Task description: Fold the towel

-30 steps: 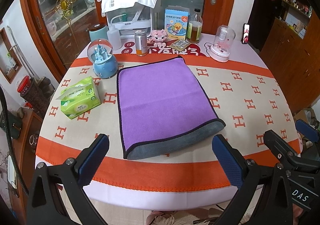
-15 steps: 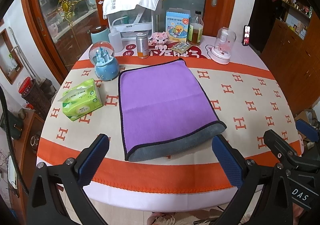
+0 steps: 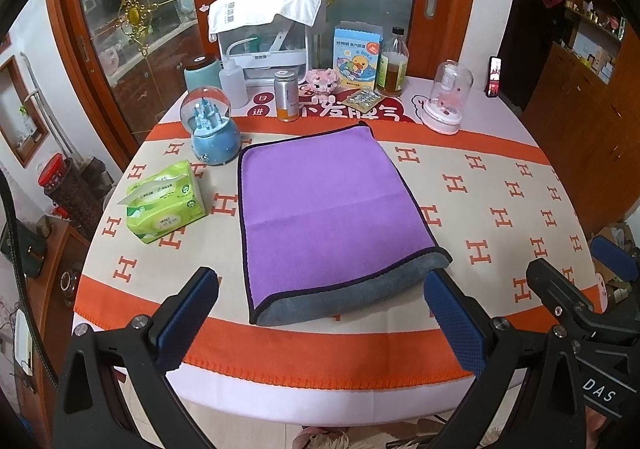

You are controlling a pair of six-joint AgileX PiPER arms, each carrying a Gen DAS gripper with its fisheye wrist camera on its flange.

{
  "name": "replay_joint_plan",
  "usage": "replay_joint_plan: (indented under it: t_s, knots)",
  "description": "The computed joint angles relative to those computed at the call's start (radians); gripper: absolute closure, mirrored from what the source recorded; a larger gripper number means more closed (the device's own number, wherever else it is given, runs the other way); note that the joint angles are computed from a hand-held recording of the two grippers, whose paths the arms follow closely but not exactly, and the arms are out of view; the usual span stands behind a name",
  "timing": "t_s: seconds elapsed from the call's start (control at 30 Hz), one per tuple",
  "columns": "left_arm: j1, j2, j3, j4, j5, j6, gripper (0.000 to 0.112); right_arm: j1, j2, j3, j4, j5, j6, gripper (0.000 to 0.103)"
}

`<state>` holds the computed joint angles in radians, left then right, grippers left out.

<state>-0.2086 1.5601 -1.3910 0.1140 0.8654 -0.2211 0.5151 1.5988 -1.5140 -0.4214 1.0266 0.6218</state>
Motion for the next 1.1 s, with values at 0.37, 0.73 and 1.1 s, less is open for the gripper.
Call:
replay_joint_plan:
  t_s: [0.37,0.73,1.1]
  knots:
    - [-0.010,0.004,-0.018,0.042,0.012,-0.060,0.010,-0.021,0.014,-0.015,0.035,-0.024,-0.070,0.008]
    - [-0.036,0.041,-0.074,0.142,0.043,-0.151,0.010,-0.073,0.044,-0.055,0.105,-0.064,-0.216,0.010]
    - [-0.089,0.068,-0.085,0.239,0.070,-0.290,0.010,-0.149,0.065,-0.052,0.223,-0.152,-0.417,0.010]
